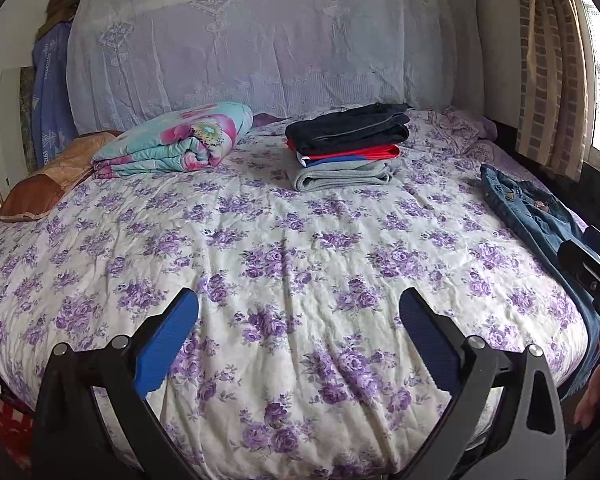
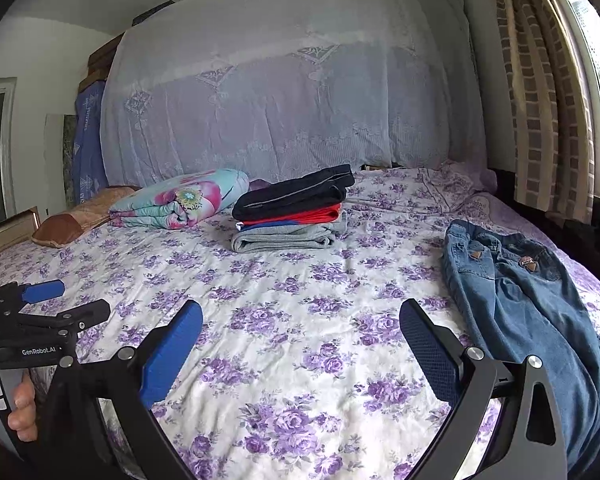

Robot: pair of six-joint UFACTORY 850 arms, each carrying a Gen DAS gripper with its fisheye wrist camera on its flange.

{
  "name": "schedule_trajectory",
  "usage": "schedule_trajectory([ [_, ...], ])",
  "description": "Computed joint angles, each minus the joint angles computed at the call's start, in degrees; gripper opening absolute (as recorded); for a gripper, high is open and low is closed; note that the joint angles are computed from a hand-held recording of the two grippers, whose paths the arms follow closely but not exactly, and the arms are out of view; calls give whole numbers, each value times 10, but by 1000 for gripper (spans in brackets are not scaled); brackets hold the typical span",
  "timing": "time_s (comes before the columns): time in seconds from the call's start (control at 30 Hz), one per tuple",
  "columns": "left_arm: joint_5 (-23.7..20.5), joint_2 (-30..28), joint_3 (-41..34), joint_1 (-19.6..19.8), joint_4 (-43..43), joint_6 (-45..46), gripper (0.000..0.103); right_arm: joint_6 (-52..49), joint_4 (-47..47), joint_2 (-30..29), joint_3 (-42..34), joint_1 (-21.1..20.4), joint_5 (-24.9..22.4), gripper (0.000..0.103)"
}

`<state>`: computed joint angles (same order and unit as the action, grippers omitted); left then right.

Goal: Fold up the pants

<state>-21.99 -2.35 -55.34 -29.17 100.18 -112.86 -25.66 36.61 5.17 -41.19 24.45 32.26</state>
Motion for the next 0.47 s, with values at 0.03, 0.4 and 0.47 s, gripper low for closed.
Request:
schedule_trajectory([
  [0.03, -9, 2, 4, -1, 21, -24, 98, -2, 1, 0, 0, 1, 2, 99],
  [0.4, 34, -3, -4, 12, -17, 9, 98, 0, 3, 1, 3, -2, -1, 99],
  [0.47, 27, -6, -7, 11, -37, 27, 98, 0, 3, 1, 2, -2, -3, 99],
])
